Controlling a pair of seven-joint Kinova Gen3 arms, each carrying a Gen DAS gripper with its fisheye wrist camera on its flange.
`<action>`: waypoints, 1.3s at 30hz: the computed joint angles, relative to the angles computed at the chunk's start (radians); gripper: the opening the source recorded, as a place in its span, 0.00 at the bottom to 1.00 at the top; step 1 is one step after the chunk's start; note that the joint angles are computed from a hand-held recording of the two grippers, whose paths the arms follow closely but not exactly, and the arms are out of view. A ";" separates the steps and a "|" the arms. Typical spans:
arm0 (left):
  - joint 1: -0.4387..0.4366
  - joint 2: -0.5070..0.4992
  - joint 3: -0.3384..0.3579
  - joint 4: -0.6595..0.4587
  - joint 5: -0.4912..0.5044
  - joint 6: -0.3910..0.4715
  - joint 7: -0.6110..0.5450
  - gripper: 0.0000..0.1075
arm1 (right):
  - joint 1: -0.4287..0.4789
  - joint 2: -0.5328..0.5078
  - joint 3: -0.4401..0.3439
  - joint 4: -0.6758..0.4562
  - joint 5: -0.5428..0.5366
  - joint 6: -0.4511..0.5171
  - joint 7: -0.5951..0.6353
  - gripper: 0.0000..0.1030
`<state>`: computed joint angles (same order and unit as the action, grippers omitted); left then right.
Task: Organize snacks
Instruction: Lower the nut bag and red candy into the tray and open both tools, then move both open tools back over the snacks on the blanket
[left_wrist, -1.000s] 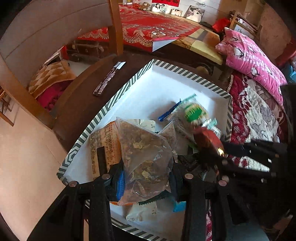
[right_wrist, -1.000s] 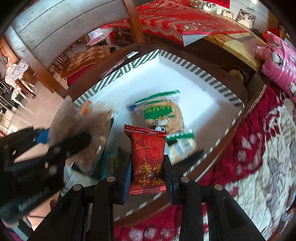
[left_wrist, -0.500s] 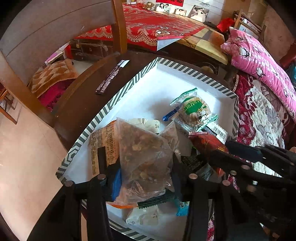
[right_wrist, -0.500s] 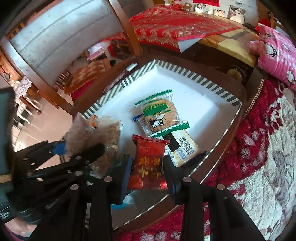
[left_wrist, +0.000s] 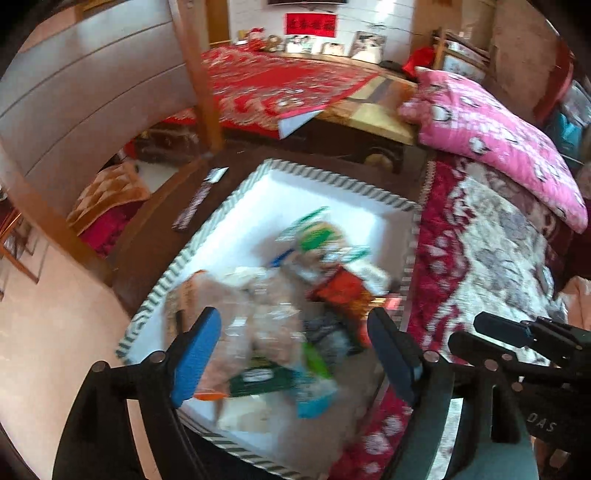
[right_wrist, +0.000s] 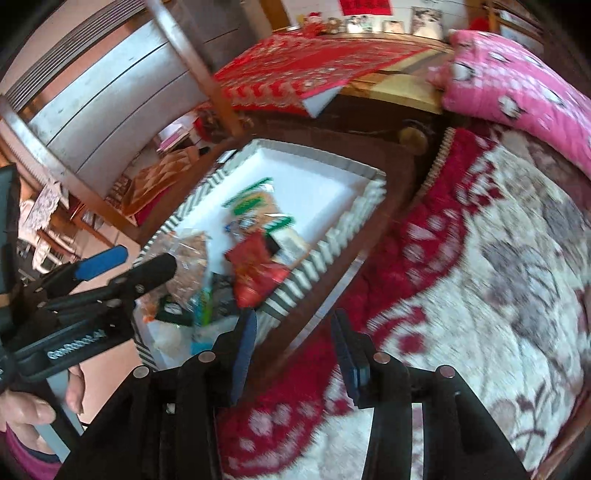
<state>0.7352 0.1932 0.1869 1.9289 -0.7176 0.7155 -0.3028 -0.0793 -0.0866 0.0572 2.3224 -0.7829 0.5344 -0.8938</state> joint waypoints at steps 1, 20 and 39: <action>0.007 0.008 0.007 -0.012 0.000 0.003 -0.003 0.76 | 0.010 -0.011 0.010 0.009 0.007 0.005 0.002 0.44; 0.206 0.311 -0.006 -0.374 0.213 0.020 -0.312 0.78 | 0.418 0.030 0.327 0.131 0.031 0.121 0.353 0.52; 0.314 0.736 -0.074 -1.153 0.463 0.314 -0.722 0.78 | 0.823 0.163 0.307 0.125 -0.088 0.114 0.562 0.62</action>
